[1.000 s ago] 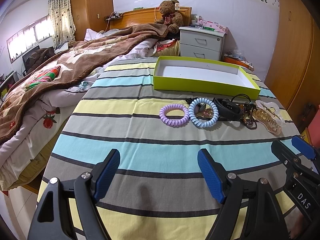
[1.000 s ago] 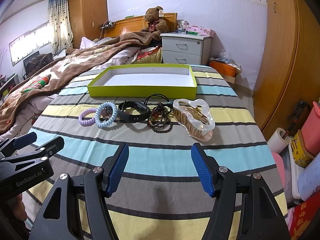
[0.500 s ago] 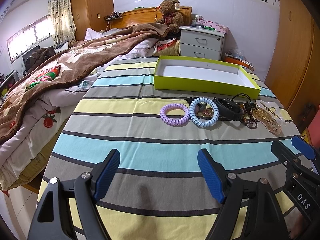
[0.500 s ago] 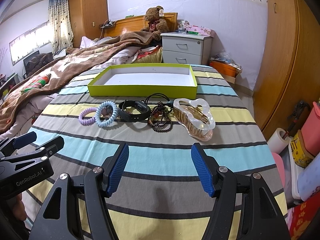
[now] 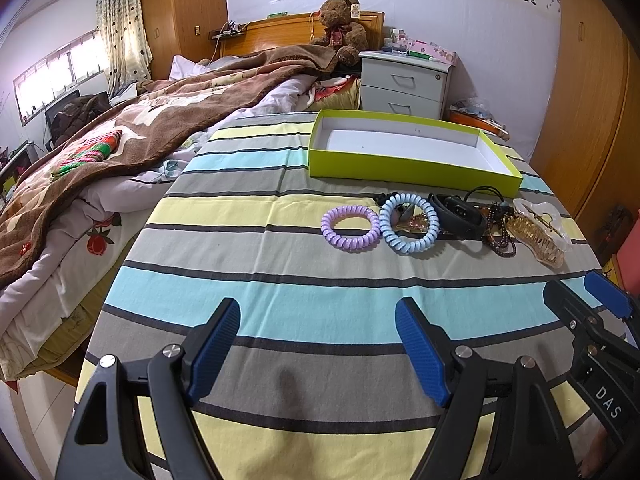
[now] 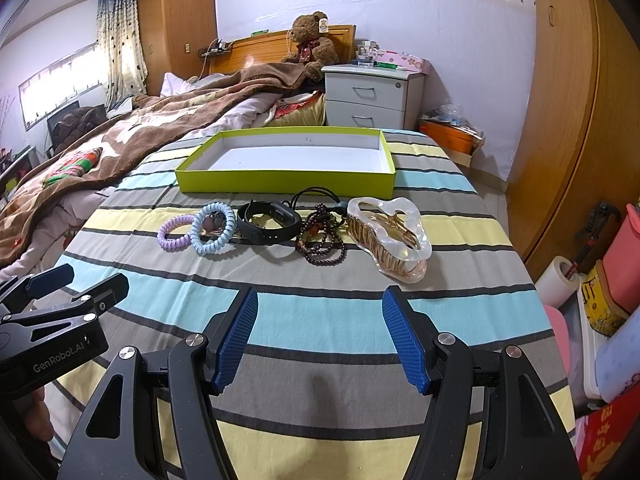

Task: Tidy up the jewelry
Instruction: 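Grasp the lilac coil hair tie with the left gripper while the right gripper grasps the clear case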

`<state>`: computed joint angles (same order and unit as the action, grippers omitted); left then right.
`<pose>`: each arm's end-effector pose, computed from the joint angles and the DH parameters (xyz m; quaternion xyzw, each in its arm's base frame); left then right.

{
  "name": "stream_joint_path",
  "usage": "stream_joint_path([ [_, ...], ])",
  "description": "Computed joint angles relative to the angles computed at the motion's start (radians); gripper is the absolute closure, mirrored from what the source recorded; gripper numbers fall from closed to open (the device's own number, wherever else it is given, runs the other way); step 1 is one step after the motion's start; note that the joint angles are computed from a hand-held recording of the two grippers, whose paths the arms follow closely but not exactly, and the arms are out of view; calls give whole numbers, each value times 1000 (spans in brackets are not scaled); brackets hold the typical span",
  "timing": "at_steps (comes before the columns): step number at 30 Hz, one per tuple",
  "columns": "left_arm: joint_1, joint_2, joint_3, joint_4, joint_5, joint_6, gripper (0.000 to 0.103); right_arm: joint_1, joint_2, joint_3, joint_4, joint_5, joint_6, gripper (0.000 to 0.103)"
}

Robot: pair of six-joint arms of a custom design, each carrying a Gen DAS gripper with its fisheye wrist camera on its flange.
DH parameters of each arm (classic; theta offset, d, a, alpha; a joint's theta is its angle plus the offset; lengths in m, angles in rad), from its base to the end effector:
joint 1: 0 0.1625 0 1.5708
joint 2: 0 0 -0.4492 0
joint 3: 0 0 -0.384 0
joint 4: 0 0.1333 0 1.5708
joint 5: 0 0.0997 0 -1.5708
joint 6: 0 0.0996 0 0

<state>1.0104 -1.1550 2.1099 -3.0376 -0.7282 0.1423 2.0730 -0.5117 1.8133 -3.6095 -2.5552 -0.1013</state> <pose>-0.1019 -0.5531 0.2510 0.2066 0.8645 -0.3081 0.3391 0.3352 -0.5058 0.0385 0.0818 -0.8356 0.3989 0.3688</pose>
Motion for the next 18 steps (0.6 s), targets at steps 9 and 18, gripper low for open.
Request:
stream_joint_path([
  [9,22,6,-32,66,-32,-5,22,-17,-24,23,-27,7,-2,38],
  [18,74,19,-115,163,-151,0,22,-73,-87,18,-64,-1,-99,38],
])
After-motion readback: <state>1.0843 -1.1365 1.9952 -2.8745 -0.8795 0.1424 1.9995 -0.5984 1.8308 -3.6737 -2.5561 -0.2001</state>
